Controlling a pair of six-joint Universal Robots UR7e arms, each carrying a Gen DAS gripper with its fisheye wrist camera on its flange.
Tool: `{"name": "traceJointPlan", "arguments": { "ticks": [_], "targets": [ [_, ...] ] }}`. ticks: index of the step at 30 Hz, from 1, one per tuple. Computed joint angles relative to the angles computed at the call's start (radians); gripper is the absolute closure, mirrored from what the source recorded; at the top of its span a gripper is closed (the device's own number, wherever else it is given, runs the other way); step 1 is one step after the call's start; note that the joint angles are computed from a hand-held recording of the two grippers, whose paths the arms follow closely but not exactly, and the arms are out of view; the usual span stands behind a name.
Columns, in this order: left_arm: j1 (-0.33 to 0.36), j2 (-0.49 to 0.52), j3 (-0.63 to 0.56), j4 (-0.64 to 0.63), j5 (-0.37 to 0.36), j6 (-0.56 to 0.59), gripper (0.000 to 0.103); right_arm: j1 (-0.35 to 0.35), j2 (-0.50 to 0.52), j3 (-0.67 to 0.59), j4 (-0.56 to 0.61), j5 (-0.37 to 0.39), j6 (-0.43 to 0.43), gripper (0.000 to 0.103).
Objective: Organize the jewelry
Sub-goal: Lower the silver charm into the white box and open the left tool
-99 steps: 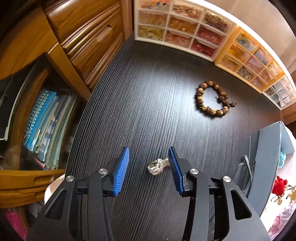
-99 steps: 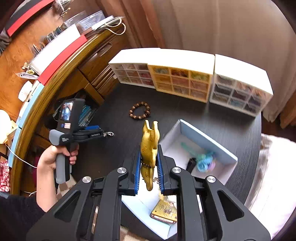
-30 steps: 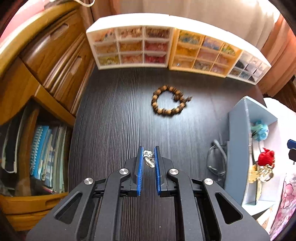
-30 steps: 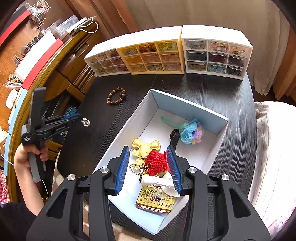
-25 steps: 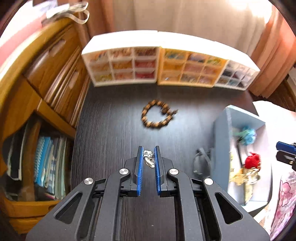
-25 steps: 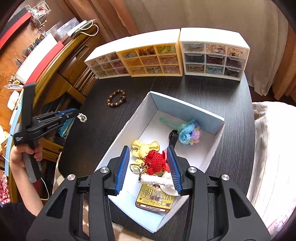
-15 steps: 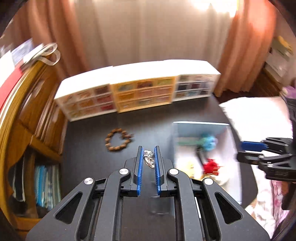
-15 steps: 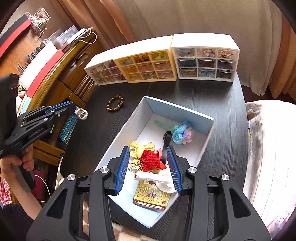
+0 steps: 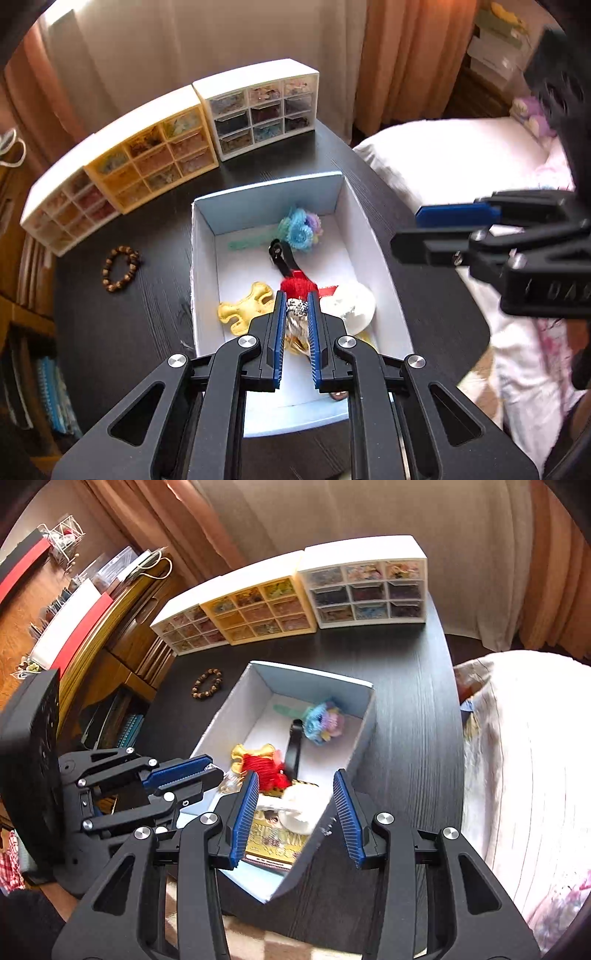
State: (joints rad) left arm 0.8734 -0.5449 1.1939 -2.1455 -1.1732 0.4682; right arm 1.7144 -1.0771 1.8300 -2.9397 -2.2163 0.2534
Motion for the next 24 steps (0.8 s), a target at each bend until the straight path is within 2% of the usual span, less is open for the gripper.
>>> {"name": "traceJointPlan", "arguments": {
  "ticks": [3,9,13,15,17,19,22,24],
  "targets": [
    [0.004,-0.007,0.014,0.031,-0.021,-0.011,0.091,-0.006,-0.006,0.012,-0.007,0.004,0.005,0.061],
    [0.015,0.002,0.031,0.039,0.006,-0.034,0.091,-0.011,0.004,0.006,-0.002,0.013,0.011,0.061],
    [0.024,0.012,0.031,0.024,0.022,-0.047,0.09,-0.01,0.02,-0.014,0.012,0.01,0.008,0.054],
    [0.032,0.013,0.023,0.042,0.01,-0.064,0.089,-0.007,0.025,-0.024,0.02,-0.001,0.01,0.044],
    [0.045,0.015,-0.004,0.087,-0.031,-0.096,0.074,0.001,0.032,-0.04,0.039,-0.039,0.019,0.038],
    [0.057,0.007,-0.023,0.098,-0.084,-0.113,0.038,0.007,0.037,-0.054,0.056,-0.076,0.025,0.034],
    [0.074,-0.006,-0.061,0.1,-0.15,-0.132,0.027,0.011,0.043,-0.07,0.065,-0.106,0.027,0.03],
    [0.086,-0.011,-0.093,0.093,-0.166,-0.15,0.018,0.012,0.048,-0.081,0.069,-0.116,0.026,0.025]
  ]
}}
